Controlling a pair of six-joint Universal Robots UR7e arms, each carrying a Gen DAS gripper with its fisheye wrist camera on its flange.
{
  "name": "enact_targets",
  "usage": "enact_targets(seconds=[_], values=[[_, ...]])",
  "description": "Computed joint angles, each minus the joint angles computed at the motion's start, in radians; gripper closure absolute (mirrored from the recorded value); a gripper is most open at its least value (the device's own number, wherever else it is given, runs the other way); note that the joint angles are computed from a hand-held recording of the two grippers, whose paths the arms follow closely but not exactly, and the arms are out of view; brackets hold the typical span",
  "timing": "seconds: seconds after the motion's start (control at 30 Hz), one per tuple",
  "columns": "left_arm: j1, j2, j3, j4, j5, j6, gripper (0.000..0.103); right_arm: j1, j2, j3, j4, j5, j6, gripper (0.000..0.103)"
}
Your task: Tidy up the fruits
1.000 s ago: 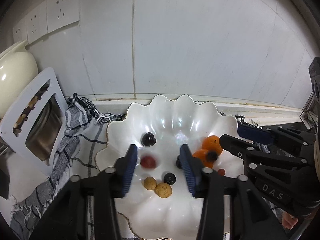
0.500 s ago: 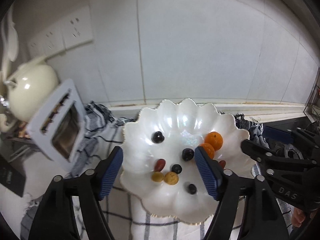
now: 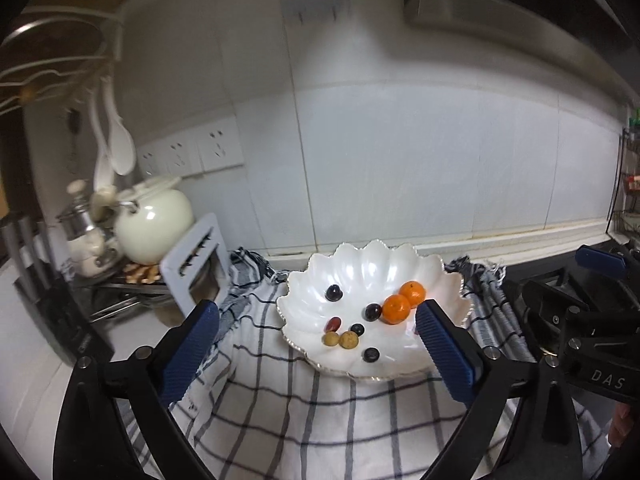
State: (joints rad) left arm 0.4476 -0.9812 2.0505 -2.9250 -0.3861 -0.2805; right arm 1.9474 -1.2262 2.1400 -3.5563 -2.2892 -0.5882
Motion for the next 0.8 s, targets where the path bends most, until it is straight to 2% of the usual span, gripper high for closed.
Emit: enact_targets(seconds=[0.07, 0.3, 0.4, 0.67, 0.8], values=[[-0.035, -0.033, 0.035, 0.030, 0.010, -0.054, 0.001, 0.025, -0.031, 0.038, -0.020, -0.010, 0.001, 0.019], [-0.177, -0.156, 0.138, 0.307, 0.047, -0.355, 0.000, 0.107, -0.147, 0.179, -0.108, -0.043, 0.013, 0.019], [-0.241, -0.207, 0.162, 0.494, 0.058, -0.513, 0.000, 0.149, -0.180, 0.228, -0.154, -0.077, 0.002, 0.019], [-0.409, -0.320, 0.167, 1.031, 0.037, -0.965, 0.000, 0.282, -0.286, 0.339, -0.154, -0.181, 0.043, 0.019], [-0.482, -0.347, 0.161, 1.198, 0.004, -1.110, 0.000, 0.355, -0.329, 0.380, -0.129, -0.251, 0.080, 0.019]])
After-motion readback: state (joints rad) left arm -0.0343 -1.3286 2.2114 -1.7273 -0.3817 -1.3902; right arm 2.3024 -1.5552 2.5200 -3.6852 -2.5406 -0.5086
